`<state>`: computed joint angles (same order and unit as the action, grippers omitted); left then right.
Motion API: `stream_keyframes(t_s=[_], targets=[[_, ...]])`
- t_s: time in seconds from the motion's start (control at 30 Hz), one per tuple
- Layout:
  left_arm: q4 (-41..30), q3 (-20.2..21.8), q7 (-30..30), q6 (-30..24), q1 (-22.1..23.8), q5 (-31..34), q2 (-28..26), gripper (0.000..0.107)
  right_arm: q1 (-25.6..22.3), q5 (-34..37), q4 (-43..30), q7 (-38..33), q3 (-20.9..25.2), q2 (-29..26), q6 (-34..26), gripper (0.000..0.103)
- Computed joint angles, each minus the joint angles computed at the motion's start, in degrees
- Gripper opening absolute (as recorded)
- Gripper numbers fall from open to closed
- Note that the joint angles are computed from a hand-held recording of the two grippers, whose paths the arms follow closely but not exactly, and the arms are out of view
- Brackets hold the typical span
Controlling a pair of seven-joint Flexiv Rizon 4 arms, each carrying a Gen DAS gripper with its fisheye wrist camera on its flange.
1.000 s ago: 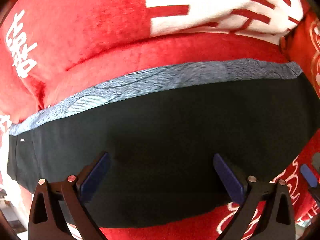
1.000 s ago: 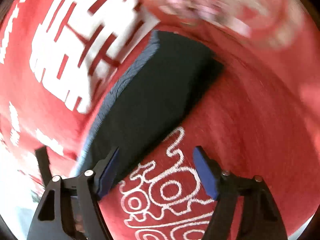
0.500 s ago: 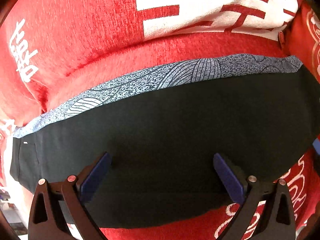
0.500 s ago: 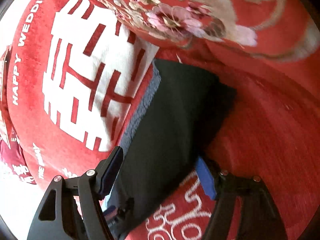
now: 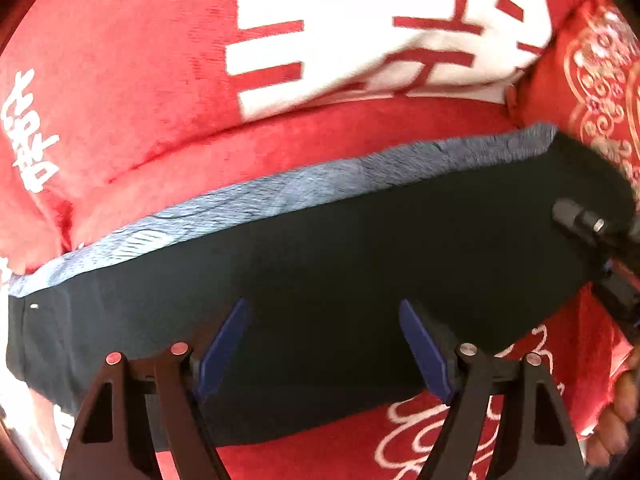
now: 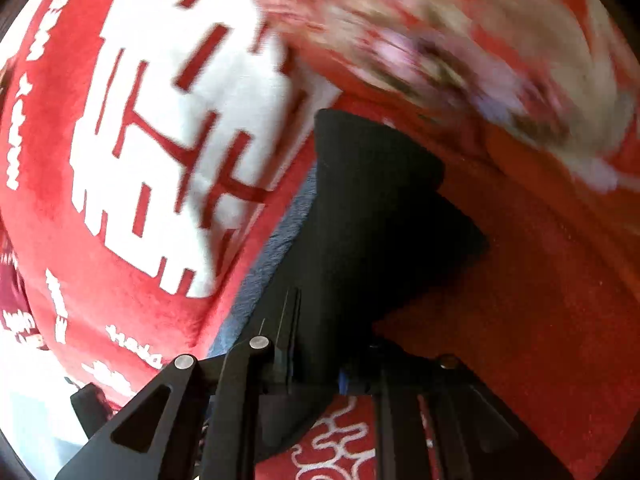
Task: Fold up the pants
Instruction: 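Grasp the trouser end with the right gripper and fold it over the bundle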
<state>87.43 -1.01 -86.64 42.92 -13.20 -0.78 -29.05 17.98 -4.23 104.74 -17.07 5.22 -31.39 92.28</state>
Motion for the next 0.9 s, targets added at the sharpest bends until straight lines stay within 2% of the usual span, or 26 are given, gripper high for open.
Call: stream_keyframes(t_s=[0.07, 0.13, 0.17, 0.4, 0.43, 0.53, 0.63, 0.73, 0.77, 0.9], targets=[[1.9, -0.8, 0.7, 2.3, 0.2, -1.6, -1.1, 0.081, 1.3, -1.7, -0.5, -0.7, -1.3, 1.0, -1.4, 0.016], [6.2, -0.4, -0.8, 11.4, -0.4, -0.7, -0.6, 0.083, 0.9, -3.2, -1.9, -2.5, -0.4, 1.2, -4.0, 0.015], [7.0, 0.0, -1.3, 13.0, -0.9, 0.0, -0.3, 0.083, 2.2, -4.5, -2.2, -2.8, -1.6, 1.6, -4.9, 0.015], [10.3, -2.4, 3.1, 17.7, 1.6, -4.7, 0.0, 0.082, 4.2, -10.5, -7.3, -7.5, -2.0, 1.8, -13.4, 0.015], [10.5, -2.9, 4.1, 17.4, 2.2, -5.7, 0.2, 0.082, 4.4, -11.4, -8.4, -8.8, -1.6, 1.7, -15.1, 0.015], [9.9, -4.4, 7.9, 10.9, 5.1, -10.9, 1.5, 0.082, 5.4, -13.5, -12.9, -12.1, -0.9, 0.6, -20.5, 0.015], [10.5, -3.1, 9.3, 6.4, 7.7, -14.0, 4.1, 0.082, 7.5, -16.4, -17.9, -15.4, -1.1, -0.6, -26.7, 0.015], [11.1, 0.0, 9.9, 5.8, 9.3, -12.0, 6.3, 0.085, 10.4, -19.2, -23.8, -19.4, -1.1, -3.1, -34.0, 0.015], [11.1, 1.5, 9.8, 5.1, 10.2, -10.7, 7.0, 0.094, 11.6, -20.0, -26.4, -21.0, -1.0, -4.5, -36.7, 0.015], [10.5, 5.0, 9.4, 3.8, 13.7, -7.1, 7.6, 0.095, 16.1, -21.7, -36.2, -27.2, -0.8, -10.6, -45.3, 0.017]])
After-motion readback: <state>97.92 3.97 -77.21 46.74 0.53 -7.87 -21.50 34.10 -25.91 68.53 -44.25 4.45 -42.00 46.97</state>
